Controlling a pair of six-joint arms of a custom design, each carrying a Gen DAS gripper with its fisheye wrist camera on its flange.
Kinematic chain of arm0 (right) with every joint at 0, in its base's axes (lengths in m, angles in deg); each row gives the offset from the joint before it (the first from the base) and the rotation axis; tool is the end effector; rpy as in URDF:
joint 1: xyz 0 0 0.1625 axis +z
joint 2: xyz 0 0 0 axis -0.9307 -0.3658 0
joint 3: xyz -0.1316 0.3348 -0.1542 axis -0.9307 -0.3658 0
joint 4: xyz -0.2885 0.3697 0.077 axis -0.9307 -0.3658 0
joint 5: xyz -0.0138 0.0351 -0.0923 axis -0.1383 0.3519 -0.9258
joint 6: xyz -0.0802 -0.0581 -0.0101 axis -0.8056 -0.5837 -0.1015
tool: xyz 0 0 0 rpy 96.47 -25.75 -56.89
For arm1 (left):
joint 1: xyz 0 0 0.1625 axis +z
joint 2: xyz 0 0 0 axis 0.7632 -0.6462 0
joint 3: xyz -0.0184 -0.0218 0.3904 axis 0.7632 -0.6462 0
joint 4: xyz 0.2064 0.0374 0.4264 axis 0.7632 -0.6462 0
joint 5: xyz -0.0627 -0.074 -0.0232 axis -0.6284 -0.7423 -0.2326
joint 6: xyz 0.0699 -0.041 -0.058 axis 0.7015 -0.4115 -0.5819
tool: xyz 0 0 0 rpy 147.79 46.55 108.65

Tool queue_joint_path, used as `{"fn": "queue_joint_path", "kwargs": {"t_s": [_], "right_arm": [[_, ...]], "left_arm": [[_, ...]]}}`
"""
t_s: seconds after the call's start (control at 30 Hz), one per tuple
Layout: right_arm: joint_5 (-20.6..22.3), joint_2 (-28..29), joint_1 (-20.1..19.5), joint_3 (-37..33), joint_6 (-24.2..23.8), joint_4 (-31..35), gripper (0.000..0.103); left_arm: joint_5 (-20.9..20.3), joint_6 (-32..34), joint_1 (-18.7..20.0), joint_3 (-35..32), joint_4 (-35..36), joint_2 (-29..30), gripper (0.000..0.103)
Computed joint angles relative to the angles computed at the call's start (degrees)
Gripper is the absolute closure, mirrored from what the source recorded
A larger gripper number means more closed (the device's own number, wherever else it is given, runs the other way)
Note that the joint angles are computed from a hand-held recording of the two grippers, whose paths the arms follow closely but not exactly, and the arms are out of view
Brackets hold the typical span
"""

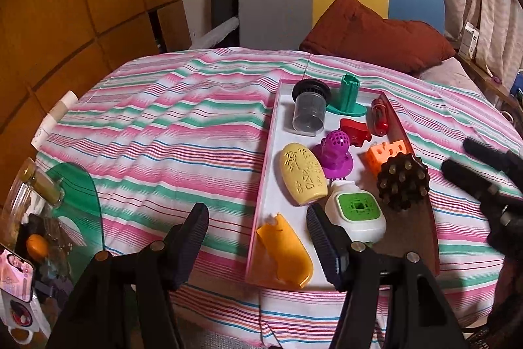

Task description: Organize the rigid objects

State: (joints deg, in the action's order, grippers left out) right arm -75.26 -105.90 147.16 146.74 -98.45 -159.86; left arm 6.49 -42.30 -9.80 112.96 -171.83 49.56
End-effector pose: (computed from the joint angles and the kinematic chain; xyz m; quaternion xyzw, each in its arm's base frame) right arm 0.0147 -0.5949 0.3304 0.3032 -0.8492 0.3663 0.2298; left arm -0.3912 -0.6138 -0.0214 0.1528 0.8532 -0.3035 0.3957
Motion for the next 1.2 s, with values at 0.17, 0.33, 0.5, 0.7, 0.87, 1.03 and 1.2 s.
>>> {"fn": "queue_joint_path", "kwargs": {"t_s": [0.17,0.33,0.5,0.7,0.87,1.03,1.2], "right_arm": [[-2.44,0.54,0.76,0.50,-0.78,-4.74,0.026],[-8.92,1.53,2.64,0.58,3.95,-4.38,0.020],[-13.40,1.71,4.30,1.34,10.01,-4.79,0.018],[-24.39,4.88,8.72,-1.11,17.97,-5.28,0.006],[-31.42,7.61,11.72,-3.08,20.99,-6.20,0.004],[-35.06,9.50,13.80,-4.02,20.85,-8.39,0.003],[-36.19,10.29,14.84,-4.21,20.71,-9.49,0.002]], "left_arm": [[-0.54,0.68,-0.11,-0.60,0.71,0.20,0.040],[-2.05,0.13,0.03,-1.88,4.29,0.11,0.040],[-2.98,1.19,0.15,-1.39,2.74,-0.52,0.040],[-4.48,2.12,0.42,-0.90,1.05,-1.36,0.040],[-2.67,0.97,0.26,-1.08,3.72,-2.14,0.040],[-3.00,1.99,0.32,-0.46,2.10,-3.08,0.040],[-3.62,2.83,0.41,-0.37,1.44,-3.40,0.040]]}}
